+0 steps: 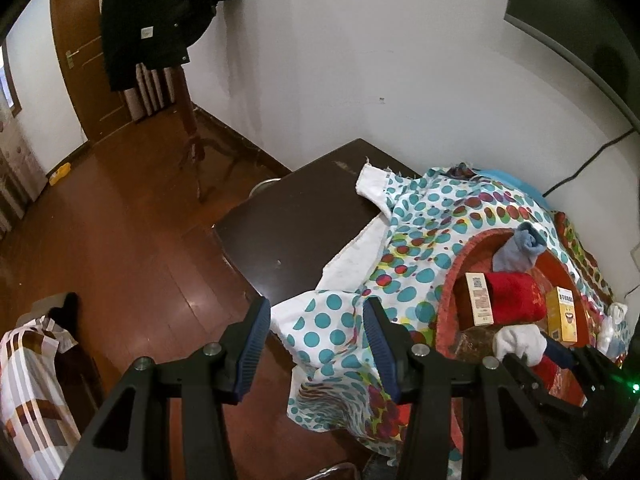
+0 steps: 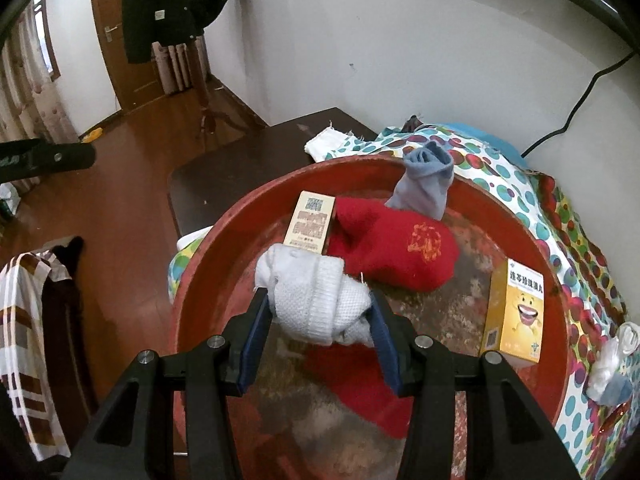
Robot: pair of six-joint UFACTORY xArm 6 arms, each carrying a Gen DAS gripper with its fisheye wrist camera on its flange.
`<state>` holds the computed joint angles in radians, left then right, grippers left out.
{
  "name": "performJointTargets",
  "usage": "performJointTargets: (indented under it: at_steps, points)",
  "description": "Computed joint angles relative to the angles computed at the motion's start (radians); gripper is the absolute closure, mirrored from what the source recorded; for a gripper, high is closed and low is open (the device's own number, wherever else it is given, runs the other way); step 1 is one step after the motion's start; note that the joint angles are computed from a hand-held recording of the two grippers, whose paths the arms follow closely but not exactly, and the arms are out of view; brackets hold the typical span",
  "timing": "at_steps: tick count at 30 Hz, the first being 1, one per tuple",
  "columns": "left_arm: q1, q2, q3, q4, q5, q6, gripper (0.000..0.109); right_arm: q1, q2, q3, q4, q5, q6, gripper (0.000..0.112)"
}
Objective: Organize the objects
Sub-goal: 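Carry the white sock onto the red tray and open the right gripper, then grasp another light blue sock with left while right grasps the red candy bar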
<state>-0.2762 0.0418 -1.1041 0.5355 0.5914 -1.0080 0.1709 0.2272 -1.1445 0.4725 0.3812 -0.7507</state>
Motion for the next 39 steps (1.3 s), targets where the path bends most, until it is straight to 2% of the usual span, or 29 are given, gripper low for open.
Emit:
performJointTargets:
  at_steps: [6, 10, 17, 20, 25, 28, 32, 35, 39]
  points:
    - [0.002, 0.004, -0.003, -0.007, 0.004, 0.013, 0.059, 0.008, 0.028, -0.019, -0.022, 0.0, 0.025, 0.062]
    - [-0.004, 0.012, -0.011, -0.007, 0.007, 0.02, 0.059, 0.012, 0.009, 0.004, 0.014, -0.025, -0.008, 0.048]
    - [-0.019, 0.05, -0.043, -0.019, 0.023, 0.048, 0.059, -0.012, -0.066, 0.058, 0.127, -0.015, -0.09, 0.046]
    - [-0.036, 0.069, -0.066, -0.021, 0.035, 0.07, 0.059, -0.042, -0.119, 0.108, 0.177, -0.024, -0.14, 0.04]
    - [-0.081, 0.106, -0.11, -0.025, 0.033, 0.117, 0.059, -0.133, -0.185, 0.175, 0.185, -0.035, -0.173, 0.04]
    - [-0.121, 0.145, -0.156, -0.026, 0.051, 0.149, 0.059, -0.219, -0.203, 0.185, 0.196, -0.024, -0.181, 0.04]
    - [-0.174, 0.206, -0.222, -0.026, 0.075, 0.192, 0.059, -0.356, -0.186, 0.162, 0.186, -0.021, -0.159, 0.04]
    - [-0.215, 0.246, -0.259, -0.062, 0.06, 0.251, 0.059, -0.464, -0.149, 0.131, 0.158, -0.045, -0.141, 0.039]
    - [-0.282, 0.298, -0.314, -0.05, 0.047, 0.3, 0.059, -0.584, -0.069, 0.063, 0.135, -0.053, -0.133, 0.04]
